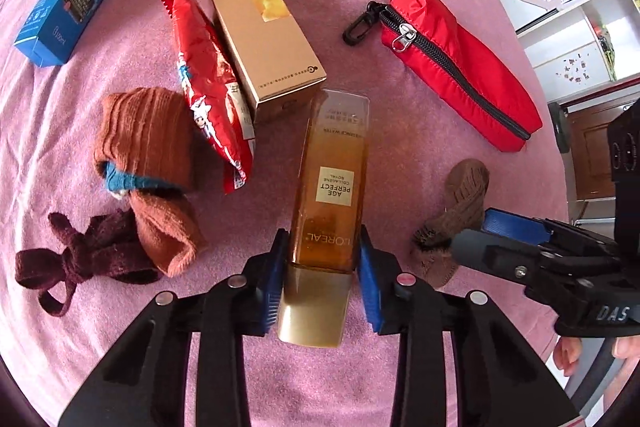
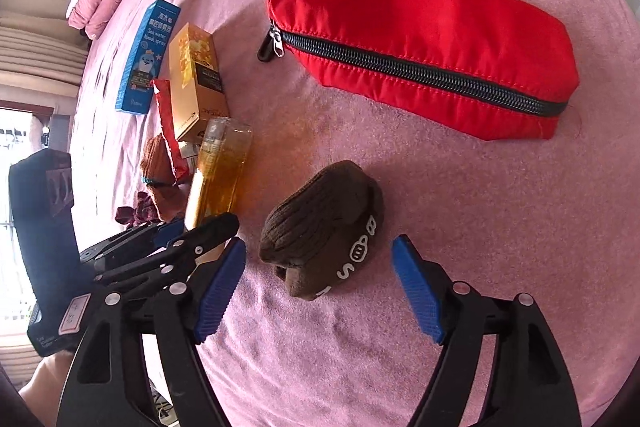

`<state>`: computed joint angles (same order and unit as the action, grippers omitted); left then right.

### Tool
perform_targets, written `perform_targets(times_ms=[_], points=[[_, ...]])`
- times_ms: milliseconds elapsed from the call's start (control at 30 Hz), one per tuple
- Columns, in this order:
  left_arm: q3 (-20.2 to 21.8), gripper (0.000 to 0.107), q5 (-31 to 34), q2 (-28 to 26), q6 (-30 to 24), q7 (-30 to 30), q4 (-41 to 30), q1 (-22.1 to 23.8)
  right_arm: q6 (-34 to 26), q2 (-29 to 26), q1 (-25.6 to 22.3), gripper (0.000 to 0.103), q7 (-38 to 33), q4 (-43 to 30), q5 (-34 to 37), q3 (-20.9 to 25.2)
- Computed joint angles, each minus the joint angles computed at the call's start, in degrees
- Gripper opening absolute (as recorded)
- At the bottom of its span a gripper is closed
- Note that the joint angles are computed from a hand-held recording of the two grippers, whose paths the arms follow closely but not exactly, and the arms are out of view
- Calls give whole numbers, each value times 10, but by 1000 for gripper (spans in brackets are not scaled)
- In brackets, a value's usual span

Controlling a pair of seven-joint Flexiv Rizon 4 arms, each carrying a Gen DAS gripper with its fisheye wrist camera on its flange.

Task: Collect trash
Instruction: 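Grasp the amber bottle with the left tool while the right tool grasps the brown sock, then carry the amber bottle and brown sock toward the yellow bin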

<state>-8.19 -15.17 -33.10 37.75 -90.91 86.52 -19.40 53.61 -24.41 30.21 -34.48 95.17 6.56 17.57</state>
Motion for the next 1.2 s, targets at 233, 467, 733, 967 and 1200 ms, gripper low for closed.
perform_targets(times_ms=[233,467,733,967,1200], points=[[-6,32,-34,40,19,-19,55,6,-9,9,5,16,5,14,-8,-1],[-14,32,-60,102,37,-26,118,3,36,82,1,16,16,88,-15,2],[-38,32,-106,120,67,-68,130,-30,49,181,-1,16,47,173,-26,7],[-52,32,-103,142,73,-99,127,-69,44,296,-9,16,83,266,-25,16],[-68,32,-77,117,56,-136,68,-115,0,439,-25,16,108,358,4,13]])
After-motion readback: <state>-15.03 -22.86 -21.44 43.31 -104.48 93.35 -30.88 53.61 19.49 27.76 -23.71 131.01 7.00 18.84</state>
